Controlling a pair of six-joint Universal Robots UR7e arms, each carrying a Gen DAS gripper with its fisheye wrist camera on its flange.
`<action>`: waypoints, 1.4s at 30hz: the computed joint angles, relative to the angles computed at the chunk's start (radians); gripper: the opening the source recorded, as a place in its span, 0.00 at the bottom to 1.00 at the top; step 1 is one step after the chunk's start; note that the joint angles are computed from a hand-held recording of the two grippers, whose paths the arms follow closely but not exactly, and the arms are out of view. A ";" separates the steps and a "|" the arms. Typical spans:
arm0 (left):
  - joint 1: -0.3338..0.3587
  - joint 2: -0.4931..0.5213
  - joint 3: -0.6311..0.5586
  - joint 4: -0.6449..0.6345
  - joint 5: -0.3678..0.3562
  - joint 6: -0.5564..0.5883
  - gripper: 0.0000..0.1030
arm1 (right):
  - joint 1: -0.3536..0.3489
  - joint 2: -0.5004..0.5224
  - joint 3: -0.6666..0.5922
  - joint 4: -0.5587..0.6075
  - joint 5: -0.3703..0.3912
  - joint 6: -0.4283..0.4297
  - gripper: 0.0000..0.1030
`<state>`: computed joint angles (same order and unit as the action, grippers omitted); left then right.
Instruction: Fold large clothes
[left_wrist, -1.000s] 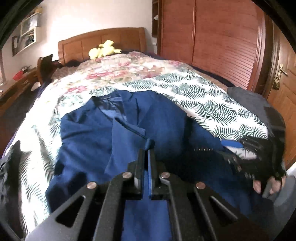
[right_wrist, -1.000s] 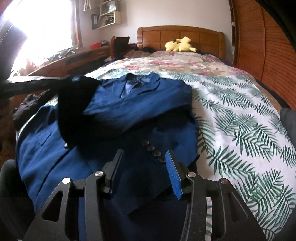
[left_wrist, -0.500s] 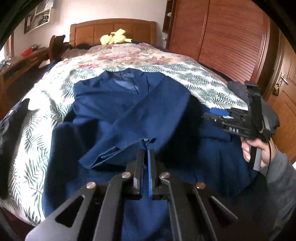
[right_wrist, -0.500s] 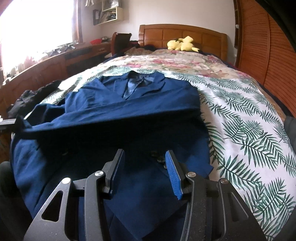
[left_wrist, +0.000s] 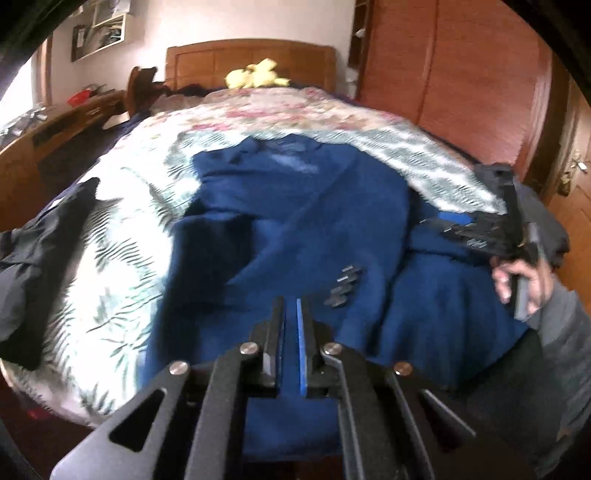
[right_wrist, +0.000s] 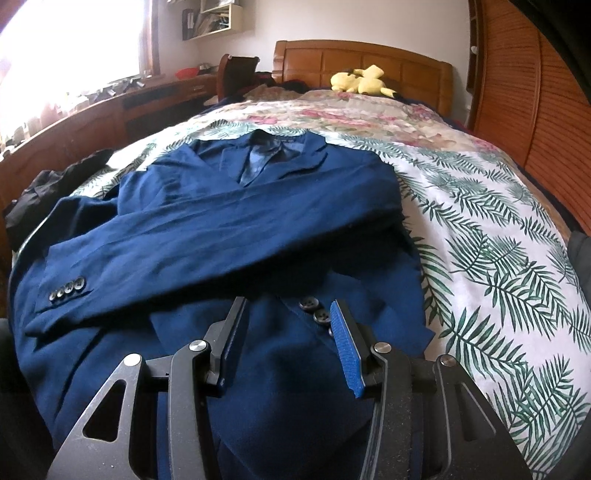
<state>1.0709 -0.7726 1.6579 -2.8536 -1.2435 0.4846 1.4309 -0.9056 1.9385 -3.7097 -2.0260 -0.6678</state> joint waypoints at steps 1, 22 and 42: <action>0.007 0.002 -0.005 0.003 0.019 0.005 0.02 | 0.000 0.001 -0.001 -0.001 -0.001 -0.002 0.45; 0.094 0.072 -0.124 0.059 0.141 0.038 0.04 | 0.003 0.021 -0.017 -0.001 -0.022 -0.021 0.45; 0.087 0.050 -0.091 0.019 0.218 0.062 0.14 | 0.003 0.022 -0.014 0.002 -0.014 -0.032 0.45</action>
